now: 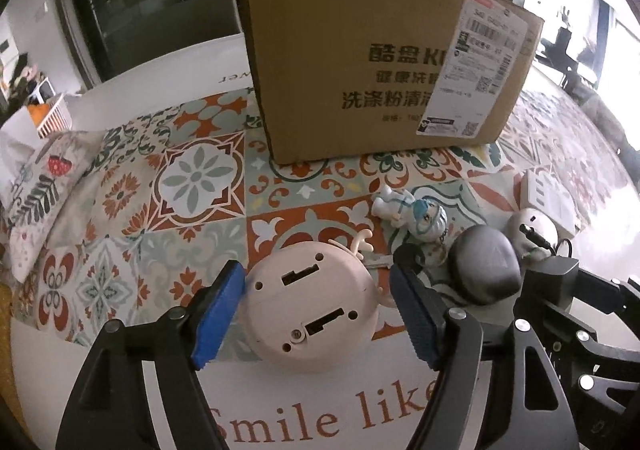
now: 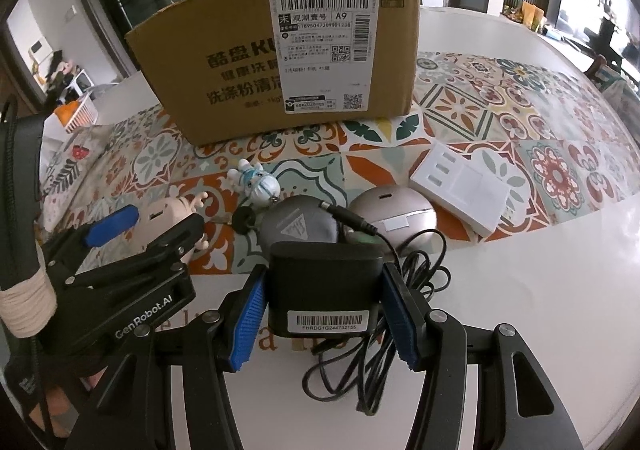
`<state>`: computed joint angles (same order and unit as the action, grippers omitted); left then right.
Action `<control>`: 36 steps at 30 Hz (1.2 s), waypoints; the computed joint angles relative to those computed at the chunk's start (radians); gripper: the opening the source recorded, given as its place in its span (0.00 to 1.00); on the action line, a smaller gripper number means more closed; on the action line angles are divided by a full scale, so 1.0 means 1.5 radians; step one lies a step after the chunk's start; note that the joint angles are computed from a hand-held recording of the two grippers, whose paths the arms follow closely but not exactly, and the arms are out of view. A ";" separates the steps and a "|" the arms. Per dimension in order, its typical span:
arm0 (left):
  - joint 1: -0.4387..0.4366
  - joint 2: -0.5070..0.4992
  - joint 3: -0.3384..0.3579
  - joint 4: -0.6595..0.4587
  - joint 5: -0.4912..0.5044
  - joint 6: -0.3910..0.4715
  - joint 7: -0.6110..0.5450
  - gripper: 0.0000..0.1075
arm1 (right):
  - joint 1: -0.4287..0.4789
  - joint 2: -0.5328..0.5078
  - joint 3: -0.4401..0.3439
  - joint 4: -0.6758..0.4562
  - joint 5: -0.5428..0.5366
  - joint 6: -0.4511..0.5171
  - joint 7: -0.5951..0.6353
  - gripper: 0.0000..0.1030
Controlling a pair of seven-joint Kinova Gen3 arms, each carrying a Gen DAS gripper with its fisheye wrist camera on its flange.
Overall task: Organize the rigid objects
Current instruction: 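Position the left tool fingers around the pink round gadget, then close the left tool on the pink gadget while the right tool grips the black charger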
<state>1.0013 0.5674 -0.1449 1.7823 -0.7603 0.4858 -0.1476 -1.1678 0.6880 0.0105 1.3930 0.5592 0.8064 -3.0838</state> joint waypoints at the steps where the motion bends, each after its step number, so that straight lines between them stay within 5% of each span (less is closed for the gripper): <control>1: -0.006 -0.001 0.005 0.000 0.004 -0.003 -0.003 0.71 | 0.001 0.001 0.000 -0.001 0.000 0.002 0.002 0.54; 4: -0.058 -0.006 0.049 0.001 0.056 -0.020 -0.055 0.74 | 0.005 0.002 -0.002 -0.001 -0.002 -0.001 0.005 0.54; 9: -0.038 -0.011 0.033 0.002 0.067 -0.024 -0.102 0.85 | 0.004 -0.004 0.000 0.006 0.000 -0.009 0.003 0.54; 18: 0.042 -0.011 -0.020 0.027 -0.063 -0.023 -0.147 0.86 | -0.004 -0.006 -0.006 0.009 -0.002 0.000 -0.010 0.54; 27: -0.016 -0.003 0.012 0.036 -0.041 -0.082 -0.199 0.72 | -0.011 0.019 -0.005 -0.022 -0.012 0.015 0.004 0.54; 36: 0.016 0.004 -0.043 0.043 0.036 -0.123 -0.245 0.67 | -0.017 0.031 -0.001 -0.040 -0.011 0.041 0.013 0.54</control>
